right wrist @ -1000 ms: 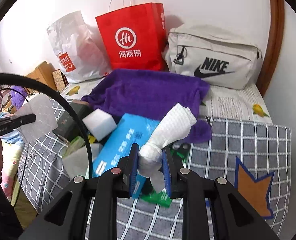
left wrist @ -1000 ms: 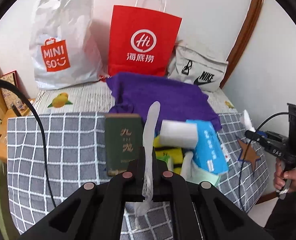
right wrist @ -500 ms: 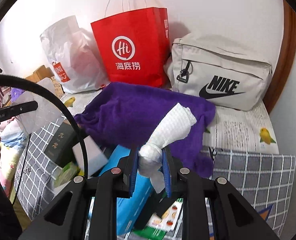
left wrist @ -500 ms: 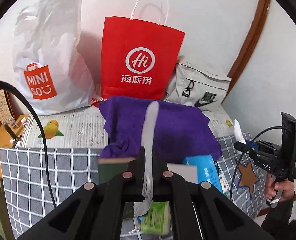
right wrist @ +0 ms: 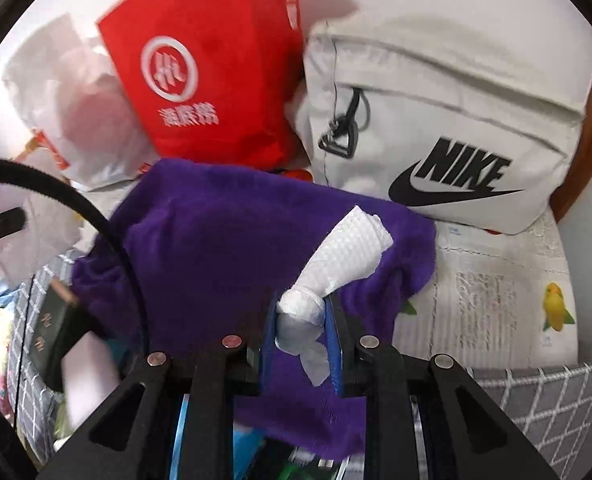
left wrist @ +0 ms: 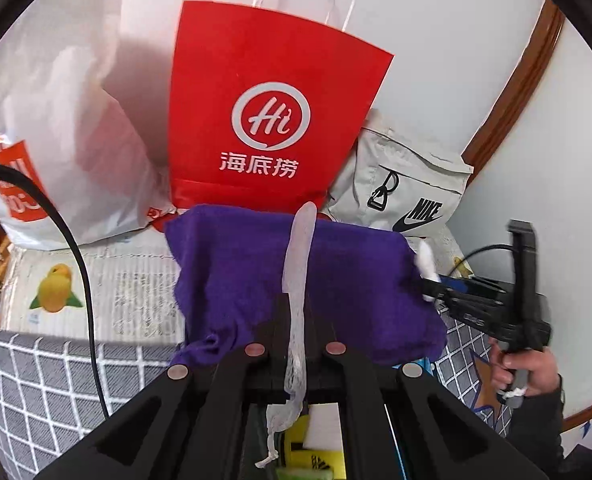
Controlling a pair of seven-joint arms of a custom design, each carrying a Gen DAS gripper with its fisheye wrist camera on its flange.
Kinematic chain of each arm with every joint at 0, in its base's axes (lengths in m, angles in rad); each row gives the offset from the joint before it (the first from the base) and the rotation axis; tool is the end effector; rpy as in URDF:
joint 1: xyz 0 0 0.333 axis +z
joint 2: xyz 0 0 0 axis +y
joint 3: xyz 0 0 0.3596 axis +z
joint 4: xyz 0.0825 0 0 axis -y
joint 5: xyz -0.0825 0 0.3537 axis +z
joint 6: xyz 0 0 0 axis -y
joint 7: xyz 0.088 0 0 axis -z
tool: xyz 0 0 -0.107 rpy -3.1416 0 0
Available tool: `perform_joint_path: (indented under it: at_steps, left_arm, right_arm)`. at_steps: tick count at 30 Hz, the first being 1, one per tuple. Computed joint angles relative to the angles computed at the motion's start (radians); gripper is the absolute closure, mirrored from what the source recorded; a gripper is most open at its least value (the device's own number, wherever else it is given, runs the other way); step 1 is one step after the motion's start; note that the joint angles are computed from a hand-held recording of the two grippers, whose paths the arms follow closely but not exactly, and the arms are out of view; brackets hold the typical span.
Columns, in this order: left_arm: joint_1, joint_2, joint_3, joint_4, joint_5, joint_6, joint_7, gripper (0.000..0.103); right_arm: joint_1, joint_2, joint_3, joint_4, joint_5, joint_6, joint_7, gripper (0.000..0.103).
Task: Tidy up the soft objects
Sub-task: 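Carry the tissue onto the purple towel and open the right tool while the left tool carries the pouch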
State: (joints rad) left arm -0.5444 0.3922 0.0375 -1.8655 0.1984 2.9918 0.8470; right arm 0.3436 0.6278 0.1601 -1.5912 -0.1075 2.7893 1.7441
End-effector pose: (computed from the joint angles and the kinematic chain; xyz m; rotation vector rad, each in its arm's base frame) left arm 0.5820 -0.3434 0.4516 -1.9556 1.9099 -1.0030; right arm 0.6597 0.3376 0.3898 -2.1347 1.4738 -0.3135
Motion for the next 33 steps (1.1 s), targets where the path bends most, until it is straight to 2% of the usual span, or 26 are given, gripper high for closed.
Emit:
perform_joint_path:
  at_steps: [4,7,10,12,14,15,16,18,22,28,30,33]
  left_arm:
    - [0.068,0.059,-0.077,0.073,-0.066,-0.028,0.080,0.100]
    - [0.094,0.100,-0.107,0.125,-0.115,-0.064,0.132,0.100]
    - [0.124,0.127,-0.141,0.152,-0.167,-0.068,0.184,0.100]
    - [0.136,0.148,-0.154,0.178,-0.202,-0.077,0.210,0.100]
    - [0.161,0.177,-0.187,0.216,-0.242,-0.098,0.255,0.100]
    - [0.172,0.194,-0.201,0.239,-0.264,-0.111,0.272,0.100]
    - [0.181,0.211,-0.211,0.262,-0.285,-0.122,0.287,0.100]
    - [0.185,0.243,-0.217,0.311,-0.311,-0.147,0.313,0.100]
    - [0.159,0.305,-0.183,0.410,-0.318,-0.199,0.309,0.100]
    - [0.098,0.413,-0.093,0.594,-0.232,-0.363,0.238,0.100]
    - [0.112,0.422,-0.112,0.607,-0.228,-0.371,0.240,0.100]
    - [0.106,0.437,-0.107,0.640,-0.205,-0.419,0.225,0.096]
  right_arm:
    - [-0.001,0.104,0.000,0.144,0.010,-0.076,-0.015,0.080]
    - [0.021,0.203,-0.030,0.292,0.007,-0.177,-0.008,0.080]
    - [0.020,0.276,-0.029,0.398,0.019,-0.261,-0.032,0.080]
    - [0.013,0.282,-0.024,0.397,0.034,-0.245,-0.043,0.079]
    - [0.003,0.275,-0.012,0.382,0.049,-0.234,-0.064,0.072]
    - [0.001,0.272,-0.009,0.379,0.055,-0.238,-0.072,0.063]
    - [-0.001,0.263,-0.008,0.368,0.060,-0.238,-0.077,0.052]
    - [-0.004,0.231,-0.010,0.317,0.067,-0.212,-0.077,0.045]
    - [-0.018,0.117,-0.004,0.136,0.074,-0.101,-0.069,0.044]
    - [-0.055,-0.091,0.030,-0.185,0.077,0.076,-0.063,0.042]
    - [-0.052,-0.151,0.029,-0.272,0.059,0.117,-0.057,0.037]
    - [-0.045,-0.192,0.028,-0.319,0.037,0.135,-0.050,0.036]
